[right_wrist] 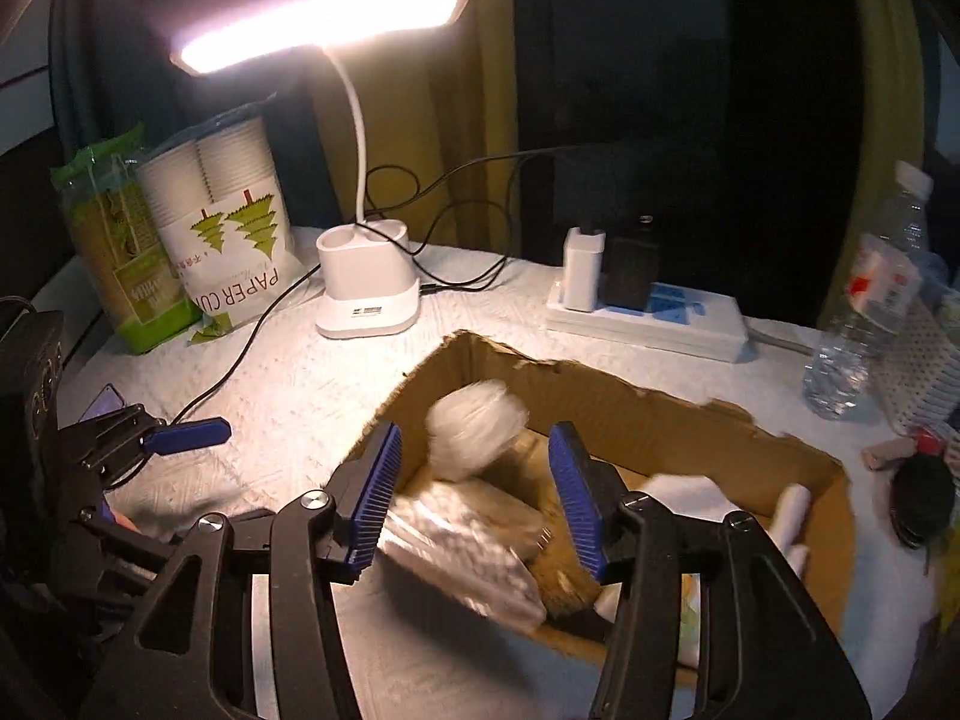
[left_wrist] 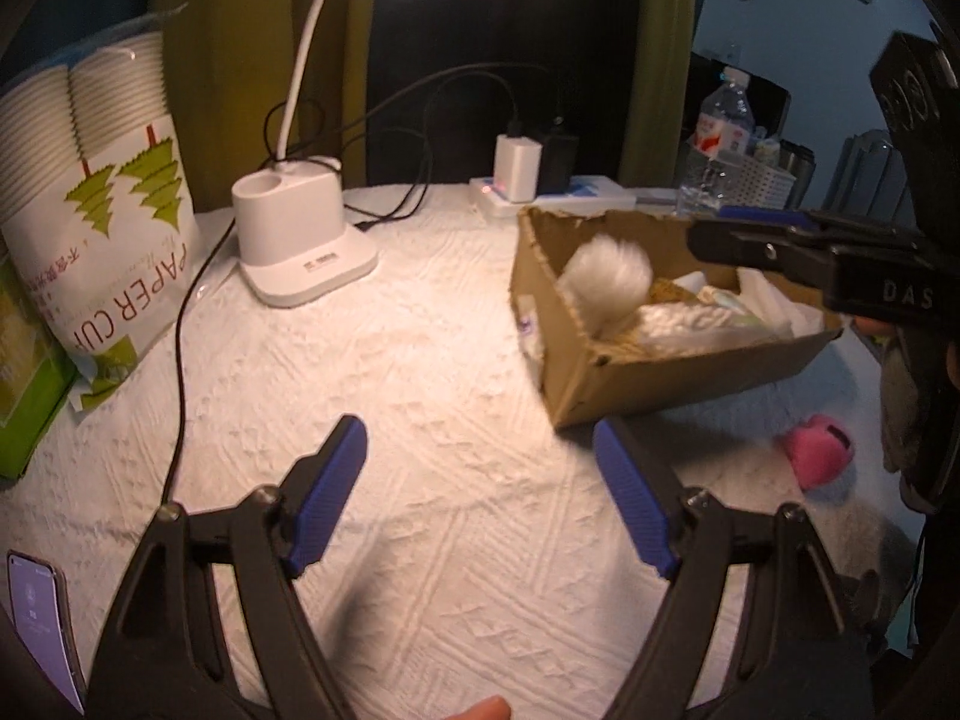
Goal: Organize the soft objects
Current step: 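Open both tools to drop the tissue pack and bubble-wrap bag into the box, then grasp the grey slippers with the left tool while the right tool grasps the pink pouch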
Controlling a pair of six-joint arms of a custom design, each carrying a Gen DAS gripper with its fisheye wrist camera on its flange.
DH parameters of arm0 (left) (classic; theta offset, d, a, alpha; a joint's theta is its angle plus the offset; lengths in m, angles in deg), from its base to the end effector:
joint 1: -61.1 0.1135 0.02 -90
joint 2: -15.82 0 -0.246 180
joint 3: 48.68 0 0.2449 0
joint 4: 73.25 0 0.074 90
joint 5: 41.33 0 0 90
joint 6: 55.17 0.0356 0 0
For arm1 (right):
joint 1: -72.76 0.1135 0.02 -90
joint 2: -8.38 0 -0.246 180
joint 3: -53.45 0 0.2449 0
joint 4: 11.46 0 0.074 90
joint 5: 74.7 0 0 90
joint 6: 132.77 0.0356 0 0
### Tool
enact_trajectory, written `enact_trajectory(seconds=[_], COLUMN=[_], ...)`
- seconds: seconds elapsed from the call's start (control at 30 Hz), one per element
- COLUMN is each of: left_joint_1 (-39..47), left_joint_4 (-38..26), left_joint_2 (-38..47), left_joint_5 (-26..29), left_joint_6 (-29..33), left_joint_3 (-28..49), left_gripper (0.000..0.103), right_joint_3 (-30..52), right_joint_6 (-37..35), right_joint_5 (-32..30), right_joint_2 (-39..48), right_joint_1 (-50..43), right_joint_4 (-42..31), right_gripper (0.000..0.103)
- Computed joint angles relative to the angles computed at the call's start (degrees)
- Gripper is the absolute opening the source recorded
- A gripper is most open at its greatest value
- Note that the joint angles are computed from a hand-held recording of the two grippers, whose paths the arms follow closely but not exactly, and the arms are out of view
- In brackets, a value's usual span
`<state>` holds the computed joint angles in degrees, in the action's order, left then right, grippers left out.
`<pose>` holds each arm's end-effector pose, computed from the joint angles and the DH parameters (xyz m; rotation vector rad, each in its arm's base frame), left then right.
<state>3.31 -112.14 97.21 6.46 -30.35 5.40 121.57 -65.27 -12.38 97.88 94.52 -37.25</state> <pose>0.1488 -0.1914 0.1525 -0.3360 2.2909 -0.0021 0.2889 0.1331 0.1928 -1.0885 2.0778 0.5693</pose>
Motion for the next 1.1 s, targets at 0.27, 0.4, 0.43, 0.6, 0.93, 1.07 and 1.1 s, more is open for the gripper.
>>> enact_trajectory(seconds=[0.27, 0.4, 0.43, 0.6, 0.93, 1.07, 1.1], left_joint_1=[-6.43, -9.96, -10.64, -13.6, -18.04, -18.96, -18.98], left_joint_4=[-3.63, -5.06, -5.27, -4.9, -1.66, -0.92, -0.36], left_joint_2=[4.08, 8.14, 9.1, 14.83, 23.97, 27.91, 28.94], left_joint_5=[-2.77, -3.28, -3.2, -1.96, 1.75, 3.73, 4.58], left_joint_6=[-2.75, -4.03, -4.2, -4.23, -2.34, -1.48, -0.95], left_joint_3=[6.63, 11.25, 12.34, 17.94, 26.37, 29.79, 30.5], left_gripper=[0.08, 0.08, 0.08, 0.08, 0.091, 0.091, 0.091], right_joint_3=[-8.02, -12.78, -13.52, -17.19, -20.63, -20.98, -20.97], right_joint_6=[-3.5, -6.71, -7.67, -14.22, -27.42, -31.99, -32.98], right_joint_5=[-3.17, -6.23, -6.97, -11.09, -17.69, -18.85, -19.16], right_joint_2=[-12.12, -17.85, -18.58, -22.11, -22.13, -20.18, -19.57], right_joint_1=[-8.21, -14.35, -15.83, -24.45, -39.83, -43.81, -44.74], right_joint_4=[-3.86, -6.76, -7.5, -12.51, -20.31, -21.95, -22.24], right_gripper=[0.054, 0.054, 0.054, 0.054, 0.054, 0.054, 0.054])
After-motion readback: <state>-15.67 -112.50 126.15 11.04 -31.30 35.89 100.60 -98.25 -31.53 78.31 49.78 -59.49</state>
